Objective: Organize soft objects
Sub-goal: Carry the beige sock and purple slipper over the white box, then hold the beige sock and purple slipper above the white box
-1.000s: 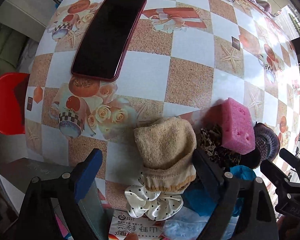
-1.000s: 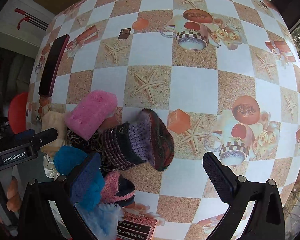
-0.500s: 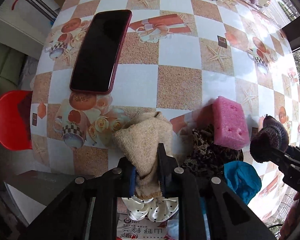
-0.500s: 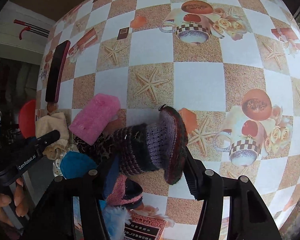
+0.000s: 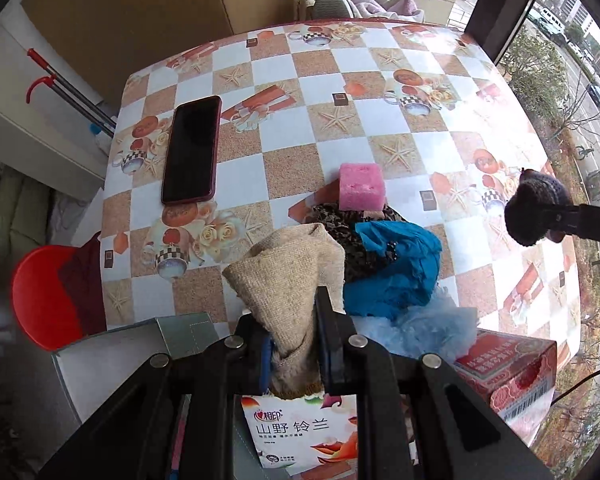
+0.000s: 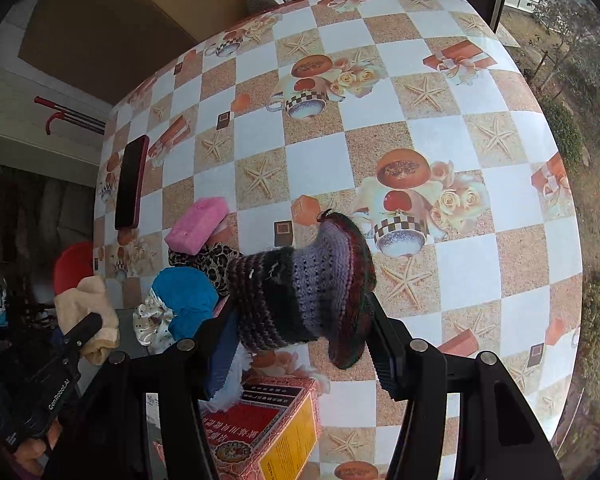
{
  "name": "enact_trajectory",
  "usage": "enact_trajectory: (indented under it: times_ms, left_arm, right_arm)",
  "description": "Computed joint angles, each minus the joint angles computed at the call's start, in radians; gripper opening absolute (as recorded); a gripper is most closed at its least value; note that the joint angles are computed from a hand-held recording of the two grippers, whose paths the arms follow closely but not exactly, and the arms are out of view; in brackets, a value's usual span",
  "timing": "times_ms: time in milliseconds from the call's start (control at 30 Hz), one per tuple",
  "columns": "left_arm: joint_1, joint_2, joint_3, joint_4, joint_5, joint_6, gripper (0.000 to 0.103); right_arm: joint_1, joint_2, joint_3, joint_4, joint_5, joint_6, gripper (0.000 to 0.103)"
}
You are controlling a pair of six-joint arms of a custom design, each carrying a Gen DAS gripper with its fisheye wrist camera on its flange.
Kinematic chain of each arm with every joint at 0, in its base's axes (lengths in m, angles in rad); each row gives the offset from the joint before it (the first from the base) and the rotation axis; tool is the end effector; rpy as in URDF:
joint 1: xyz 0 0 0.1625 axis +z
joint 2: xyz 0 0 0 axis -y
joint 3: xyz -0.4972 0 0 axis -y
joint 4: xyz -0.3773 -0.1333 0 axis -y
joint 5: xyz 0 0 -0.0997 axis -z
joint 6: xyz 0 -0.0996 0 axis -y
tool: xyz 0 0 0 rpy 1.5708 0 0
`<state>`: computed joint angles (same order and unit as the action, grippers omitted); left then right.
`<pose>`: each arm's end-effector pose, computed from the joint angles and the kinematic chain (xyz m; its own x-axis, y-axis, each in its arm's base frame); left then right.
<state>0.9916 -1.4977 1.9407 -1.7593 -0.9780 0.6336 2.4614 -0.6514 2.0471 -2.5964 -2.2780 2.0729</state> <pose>-0.0898 -0.4824 0.3916 -0.1837 0.9402 -0.2867 0.7923 0.3143 0.5230 0.4526 -0.2779 -0.0142 -0.4932 0.8696 0.0255 0.6078 0.3654 -0.7050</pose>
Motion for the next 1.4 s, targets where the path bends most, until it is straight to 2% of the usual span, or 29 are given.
enact_trajectory:
  times_ms: [233,400,533,667,800,900,1033,1400]
  left_arm:
    - [0.019,-0.094,-0.043,0.139,-0.067,0.086,0.020]
    - [0.044,-0.150,-0.096,0.190,-0.093,0.177,0.020]
    - [0.084,-0.164,-0.162,0.226,-0.104,0.223,0.020]
    - [0.125,-0.172,-0.215,0.222,-0.097,0.278,0.020]
    - [0.171,-0.161,-0.270,0.219,-0.083,0.303,0.020]
    - [0.204,-0.152,-0.302,0.193,-0.065,0.302,0.020]
    - [0.241,-0.136,-0.338,0.150,-0.027,0.292,0.020]
    - [0.314,-0.102,-0.401,0.086,0.051,0.262,0.020]
  right_arm:
    - [0.071,0.045,-0.179,0.239,-0.013,0.109,0.059]
    - [0.105,0.092,-0.330,0.393,-0.036,0.130,0.059]
    - [0.124,0.145,-0.471,0.497,-0.064,0.109,0.060]
    - [0.128,0.207,-0.605,0.536,-0.079,0.032,0.060]
    - [0.115,0.281,-0.722,0.504,-0.067,-0.102,0.060]
    - [0.103,0.336,-0.794,0.460,-0.040,-0.206,0.060]
    - [0.087,0.395,-0.897,0.480,-0.004,-0.326,0.060]
    - [0.058,0.508,-1.125,0.557,0.040,-0.568,0.060]
